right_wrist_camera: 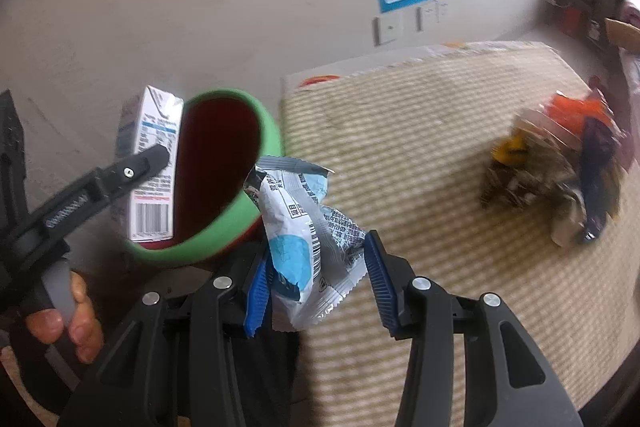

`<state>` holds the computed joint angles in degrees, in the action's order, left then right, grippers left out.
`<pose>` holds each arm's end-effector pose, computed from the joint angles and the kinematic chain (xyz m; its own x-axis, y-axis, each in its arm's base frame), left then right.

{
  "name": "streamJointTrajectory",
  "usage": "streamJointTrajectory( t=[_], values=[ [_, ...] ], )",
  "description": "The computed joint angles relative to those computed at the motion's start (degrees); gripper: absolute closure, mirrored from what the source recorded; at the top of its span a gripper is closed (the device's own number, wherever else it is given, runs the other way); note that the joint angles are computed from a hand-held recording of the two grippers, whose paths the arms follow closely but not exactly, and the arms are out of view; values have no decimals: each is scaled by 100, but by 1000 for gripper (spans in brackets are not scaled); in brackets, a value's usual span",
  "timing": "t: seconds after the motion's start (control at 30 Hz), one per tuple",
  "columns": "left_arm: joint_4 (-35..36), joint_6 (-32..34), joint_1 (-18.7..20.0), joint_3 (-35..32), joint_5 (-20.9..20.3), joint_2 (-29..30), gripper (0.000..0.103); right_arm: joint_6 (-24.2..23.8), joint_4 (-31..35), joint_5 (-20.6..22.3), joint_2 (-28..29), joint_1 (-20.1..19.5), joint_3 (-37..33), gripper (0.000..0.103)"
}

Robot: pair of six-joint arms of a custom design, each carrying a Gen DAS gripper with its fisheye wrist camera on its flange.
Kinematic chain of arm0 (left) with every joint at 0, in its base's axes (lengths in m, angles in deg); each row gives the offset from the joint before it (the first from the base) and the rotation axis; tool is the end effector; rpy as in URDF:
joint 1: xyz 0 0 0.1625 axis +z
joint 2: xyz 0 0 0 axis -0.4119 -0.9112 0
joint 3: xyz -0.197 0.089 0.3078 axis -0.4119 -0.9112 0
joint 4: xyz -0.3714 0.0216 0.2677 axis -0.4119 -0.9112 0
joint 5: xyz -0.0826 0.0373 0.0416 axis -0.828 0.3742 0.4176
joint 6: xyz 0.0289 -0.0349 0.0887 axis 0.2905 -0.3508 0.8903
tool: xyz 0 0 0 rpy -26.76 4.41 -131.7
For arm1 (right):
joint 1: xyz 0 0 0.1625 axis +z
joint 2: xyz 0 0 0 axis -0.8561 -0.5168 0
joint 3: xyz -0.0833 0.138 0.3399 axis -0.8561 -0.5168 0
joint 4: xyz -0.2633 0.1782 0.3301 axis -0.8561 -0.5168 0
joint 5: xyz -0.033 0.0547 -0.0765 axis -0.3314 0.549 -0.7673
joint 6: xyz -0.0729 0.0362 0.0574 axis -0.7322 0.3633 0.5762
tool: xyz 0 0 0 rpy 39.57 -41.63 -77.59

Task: Collect trash
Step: 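Carry the milk carton and blue-white wrapper to the red bucket and release both, then move the right gripper back toward the pile of wrappers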

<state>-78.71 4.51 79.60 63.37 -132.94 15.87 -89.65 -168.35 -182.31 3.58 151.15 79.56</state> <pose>-0.2667 -0.7206 0.0750 -0.8777 0.1436 -0.4572 0.3830 0.7835 -0.4894 0.1127 -0.6723 0.2301 -0.8508 0.0165 0.5252 -0.2636 0.8513 -0.4537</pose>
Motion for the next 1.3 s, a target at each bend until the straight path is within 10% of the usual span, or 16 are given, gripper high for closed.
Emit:
streamJointTrajectory(
  t=[0.57,0.8,1.3],
  values=[
    [208,-68,264,-28,653,-175,49,98,935,822,1186,279,-1595,56],
    [154,-119,265,-111,835,-68,35,122,896,922,1203,280,-1618,43],
    [308,143,85,-266,607,160,34,142,-1052,-634,26,-417,-498,43]
  ],
)
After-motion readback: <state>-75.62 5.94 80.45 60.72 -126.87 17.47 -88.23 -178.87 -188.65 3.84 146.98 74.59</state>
